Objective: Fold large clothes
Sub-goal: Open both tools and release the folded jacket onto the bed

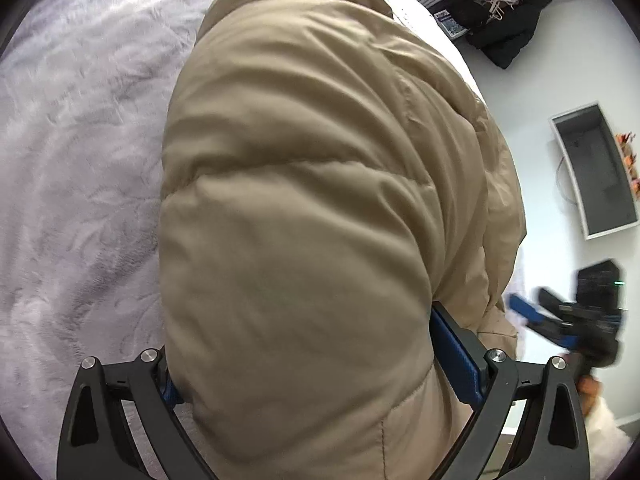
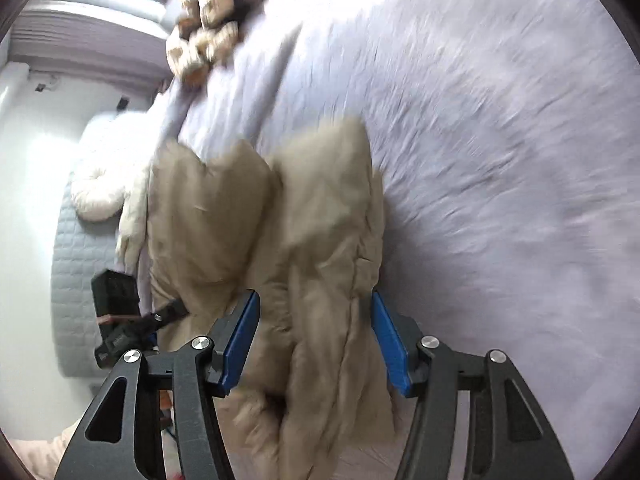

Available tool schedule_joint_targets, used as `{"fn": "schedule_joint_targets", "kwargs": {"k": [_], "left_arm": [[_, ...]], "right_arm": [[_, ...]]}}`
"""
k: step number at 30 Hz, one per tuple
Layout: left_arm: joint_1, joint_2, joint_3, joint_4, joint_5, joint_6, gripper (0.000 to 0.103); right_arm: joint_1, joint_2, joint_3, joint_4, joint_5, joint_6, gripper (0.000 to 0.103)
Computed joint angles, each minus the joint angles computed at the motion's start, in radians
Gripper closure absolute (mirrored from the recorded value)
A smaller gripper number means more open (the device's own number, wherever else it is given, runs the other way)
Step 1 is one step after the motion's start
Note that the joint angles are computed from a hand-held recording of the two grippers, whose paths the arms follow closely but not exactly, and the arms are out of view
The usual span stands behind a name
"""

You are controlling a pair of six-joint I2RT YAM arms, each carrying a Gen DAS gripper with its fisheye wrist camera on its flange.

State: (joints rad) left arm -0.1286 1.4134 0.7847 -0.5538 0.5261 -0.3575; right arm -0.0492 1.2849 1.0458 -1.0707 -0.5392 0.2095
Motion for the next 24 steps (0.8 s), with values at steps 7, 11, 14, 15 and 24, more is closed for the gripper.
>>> {"fn": "schedule_joint_targets", "kwargs": {"k": [7, 11, 14, 15, 24], "left_arm": [[-0.15, -0.104, 0.072, -0.121, -0.218, -0.101, 0.004], [-0.203, -0.213, 0.133, -0.223, -0.373, -0.066, 0.011], [-0.185, -0.258, 0.192, -0.248, -0.367, 0.013, 0.011], [-0.201, -0.242, 0.22, -0.247, -0.363, 0.022, 0.011], [-0.395, 0.239, 0.527, -0.114, -0.402, 0.015, 0.011]], "right_arm": [[0.168, -0.044, 0.113, -0.125, 0.017, -0.031, 0.086], [0.281, -0.044, 0.0, -0.112, 0.174, -0.023, 0.095], [0.252, -0.086, -0.155, -0.081, 0.197, -0.024, 0.103], [0.245, -0.098, -0.185, -0.071, 0.207, -0.022, 0.103], [-0.045, -0.175, -0.323, -0.1, 0.139, -0.192, 0.103]]}}
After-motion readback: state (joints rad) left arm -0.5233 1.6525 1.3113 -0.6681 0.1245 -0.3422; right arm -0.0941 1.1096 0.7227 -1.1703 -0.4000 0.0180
